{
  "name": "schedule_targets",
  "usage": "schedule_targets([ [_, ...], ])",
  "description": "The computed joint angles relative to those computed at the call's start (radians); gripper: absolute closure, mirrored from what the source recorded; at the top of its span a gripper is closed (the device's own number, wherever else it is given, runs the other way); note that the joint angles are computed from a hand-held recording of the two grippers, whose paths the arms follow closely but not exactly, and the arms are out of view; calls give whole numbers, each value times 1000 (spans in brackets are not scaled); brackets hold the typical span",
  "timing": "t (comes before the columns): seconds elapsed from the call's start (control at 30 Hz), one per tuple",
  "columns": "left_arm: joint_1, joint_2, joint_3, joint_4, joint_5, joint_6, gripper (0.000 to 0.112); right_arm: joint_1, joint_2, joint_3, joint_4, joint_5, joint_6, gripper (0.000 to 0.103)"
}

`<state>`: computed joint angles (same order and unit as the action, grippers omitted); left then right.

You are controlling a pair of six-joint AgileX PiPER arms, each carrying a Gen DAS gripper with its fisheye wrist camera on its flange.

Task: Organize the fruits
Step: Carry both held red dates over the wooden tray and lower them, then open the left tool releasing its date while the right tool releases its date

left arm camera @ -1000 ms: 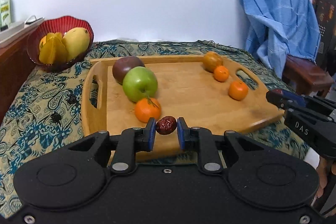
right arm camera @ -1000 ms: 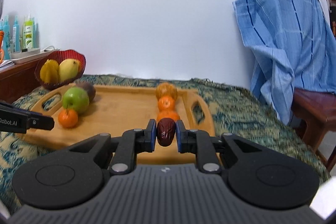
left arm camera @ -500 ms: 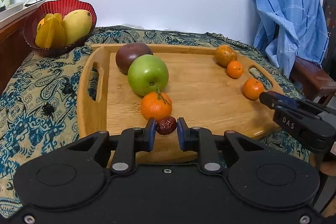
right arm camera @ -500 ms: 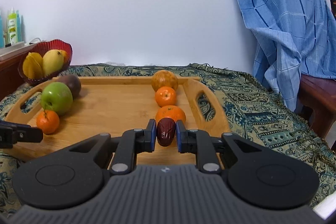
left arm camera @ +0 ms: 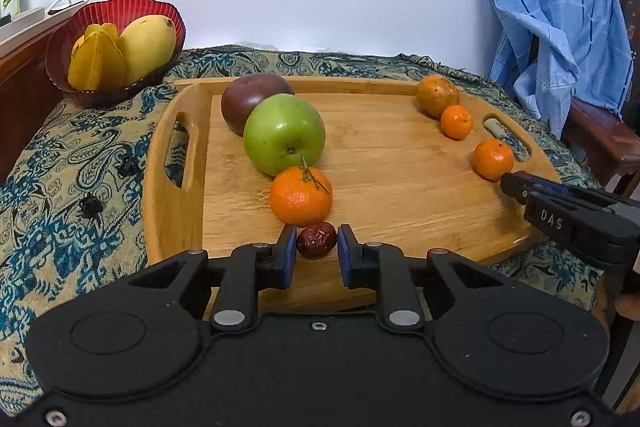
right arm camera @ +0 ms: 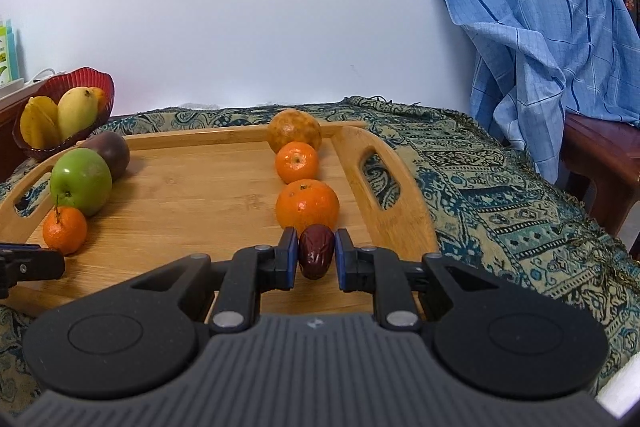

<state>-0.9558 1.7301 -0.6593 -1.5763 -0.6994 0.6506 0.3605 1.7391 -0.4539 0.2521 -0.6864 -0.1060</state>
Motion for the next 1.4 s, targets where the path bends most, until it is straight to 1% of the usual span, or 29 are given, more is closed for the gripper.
schedule_targets([
  [0.17,-1,9,-2,11,-7,-9,91,1,0,0,10,-2,-4,79],
  [0.37,4,9,1,10,2,-17,91,-14,1,-4,-9,13,17,78],
  [0.7,0,8,1,5,-4,-16,91,-9,0,-1,-5,7,20,77],
  [0.77,-2,7,0,0,-6,-15,91,-11,-5,3,-12,5,27,73],
  [0.83,-8,4,0,-9,-13,-12,88,-12,-13,11,-22,3,36,64],
  [0.97,-23,-5,7,-13,-29,-18,77,-15,-35,34,-48,-10,57,63],
  [1.03,-34,-8,10,-19,-39,-18,75,-13,-44,44,-49,-15,59,58],
  [1.17,-51,-11,15,-29,-51,-28,69,-23,-59,61,-73,-12,89,53],
  [1.23,-63,-13,19,-36,-62,-38,66,-36,-69,69,-97,-7,120,47],
  [1.33,-86,-17,27,-46,-81,-54,59,-65,-86,88,-148,-12,173,41],
  [1.37,-96,-18,29,-51,-91,-56,56,-69,-90,94,-155,-13,182,40],
  [1.4,-107,-17,29,-57,-102,-57,53,-79,-97,102,-171,-16,196,36],
])
